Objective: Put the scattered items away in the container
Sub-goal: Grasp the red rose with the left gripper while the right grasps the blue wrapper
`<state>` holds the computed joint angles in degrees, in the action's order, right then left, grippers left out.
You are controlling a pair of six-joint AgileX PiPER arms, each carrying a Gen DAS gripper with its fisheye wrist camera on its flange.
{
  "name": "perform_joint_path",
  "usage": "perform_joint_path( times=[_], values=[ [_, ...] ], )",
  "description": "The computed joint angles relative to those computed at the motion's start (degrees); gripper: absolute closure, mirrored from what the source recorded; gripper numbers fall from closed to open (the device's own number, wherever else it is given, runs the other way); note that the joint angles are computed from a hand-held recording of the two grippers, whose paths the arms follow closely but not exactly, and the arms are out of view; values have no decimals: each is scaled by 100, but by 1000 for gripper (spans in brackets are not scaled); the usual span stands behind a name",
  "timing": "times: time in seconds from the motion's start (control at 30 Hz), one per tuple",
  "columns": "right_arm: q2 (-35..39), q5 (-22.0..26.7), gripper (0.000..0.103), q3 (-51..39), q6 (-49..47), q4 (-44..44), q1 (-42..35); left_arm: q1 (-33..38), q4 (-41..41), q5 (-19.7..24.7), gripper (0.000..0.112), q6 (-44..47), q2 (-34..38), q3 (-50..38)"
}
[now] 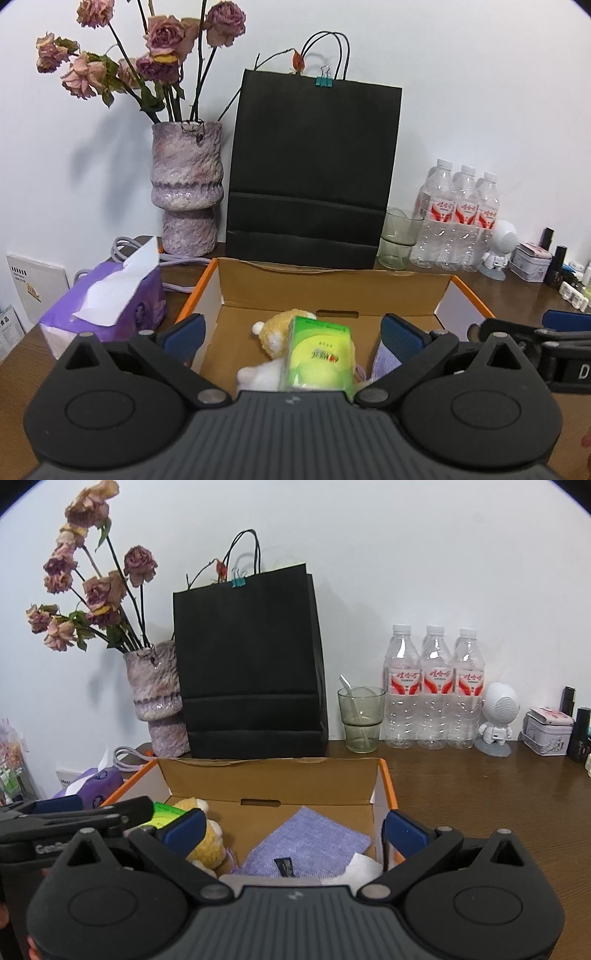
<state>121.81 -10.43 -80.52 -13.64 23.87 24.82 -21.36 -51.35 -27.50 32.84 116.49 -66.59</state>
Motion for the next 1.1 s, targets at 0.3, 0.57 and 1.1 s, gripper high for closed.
perform_joint_path(
  times=[0.3, 0.57, 1.1],
  values=[
    [-855, -678, 0, 1587, 266, -395, -27, 110, 779, -548, 9, -722, -904, 1628],
    [-943, -1114, 0, 2476, 154, -234, 100, 293, 1312, -402, 9, -1241, -823, 2144],
    [-702, -1360, 0, 3084, 804, -1049, 633, -526, 2650, -353, 9, -2563, -299, 2258]
  ],
)
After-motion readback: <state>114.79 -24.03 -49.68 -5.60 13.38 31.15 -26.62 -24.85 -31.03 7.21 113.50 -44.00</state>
